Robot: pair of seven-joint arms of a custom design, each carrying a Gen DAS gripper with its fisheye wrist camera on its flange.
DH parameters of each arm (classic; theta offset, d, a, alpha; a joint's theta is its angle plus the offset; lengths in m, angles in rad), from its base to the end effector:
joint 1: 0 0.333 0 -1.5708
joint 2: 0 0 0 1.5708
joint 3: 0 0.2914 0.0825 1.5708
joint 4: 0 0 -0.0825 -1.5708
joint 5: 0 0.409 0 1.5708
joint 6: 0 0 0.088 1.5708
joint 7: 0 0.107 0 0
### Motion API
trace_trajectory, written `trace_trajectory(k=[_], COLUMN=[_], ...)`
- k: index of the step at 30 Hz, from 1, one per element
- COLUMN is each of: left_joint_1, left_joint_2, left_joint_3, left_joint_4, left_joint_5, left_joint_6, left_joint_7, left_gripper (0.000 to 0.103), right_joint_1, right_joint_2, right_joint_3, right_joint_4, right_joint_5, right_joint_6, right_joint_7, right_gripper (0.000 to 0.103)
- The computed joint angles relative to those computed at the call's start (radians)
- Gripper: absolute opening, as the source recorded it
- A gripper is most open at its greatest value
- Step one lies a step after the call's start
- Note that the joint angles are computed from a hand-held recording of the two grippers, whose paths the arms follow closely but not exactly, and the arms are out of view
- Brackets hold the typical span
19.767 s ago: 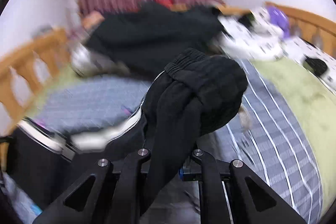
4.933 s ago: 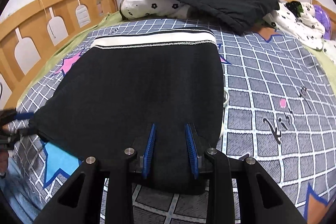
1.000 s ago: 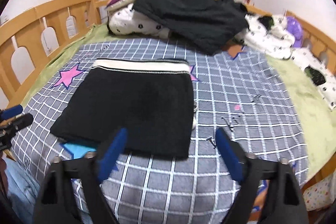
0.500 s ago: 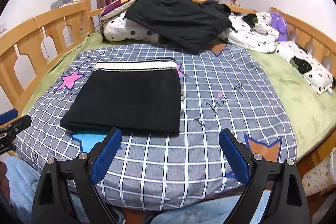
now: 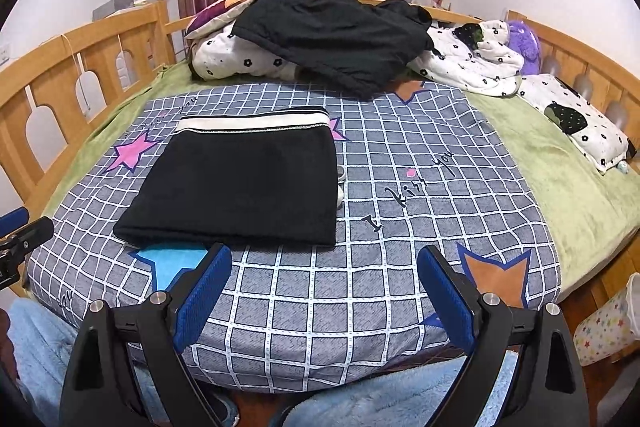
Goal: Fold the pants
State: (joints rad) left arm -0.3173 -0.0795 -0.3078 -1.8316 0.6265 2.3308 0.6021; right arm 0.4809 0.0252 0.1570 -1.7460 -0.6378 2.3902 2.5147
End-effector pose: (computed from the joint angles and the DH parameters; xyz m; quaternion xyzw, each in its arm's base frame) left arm 0.4971 -0.3536 0.5970 -0.6608 0.6404 -0.2712 0.2824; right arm 0.5187 0.3768 0.5874 -0.6578 0.6399 -0.2703 0.2912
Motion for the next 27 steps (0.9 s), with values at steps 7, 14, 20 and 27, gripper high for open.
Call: trace_trajectory(k=[7,14,20,27], left_joint_1=[-0.001,-0.003,-0.003,-0.003], left_joint_2=[-0.001,0.001,0.000,0.003], left_joint_3=[-0.002,-0.001,-0.001,0.000], left_joint_4=[0.003,0.007,0.005,0.010], left_joint_5=[0.007,0.005,0.009,0.008], left_joint_6=[-0.008,-0.010,-0.008,-0.014], left_joint_7=[0.000,0.001,-0.001,0.000], left_gripper=[0.082,0.082,0.082,0.082], right_joint_1=[-0.002,-0.003,-0.003,-0.003], right_joint_2=[-0.007,-0.006,-0.006,-0.008], right_joint_3=[0.000,0.000,0.001,0.002], right_joint_4=[-0.009,-0.003,0.001,0.001], right_joint_5=[-0.006,-0.010,-0.014,-0.023], right_joint_6=[0.006,-0.004,-0.008,-0.010], right_joint_7=[0.003,0.004,0.003,0.008], right_gripper=[0.093,0.093,0.093,0.093])
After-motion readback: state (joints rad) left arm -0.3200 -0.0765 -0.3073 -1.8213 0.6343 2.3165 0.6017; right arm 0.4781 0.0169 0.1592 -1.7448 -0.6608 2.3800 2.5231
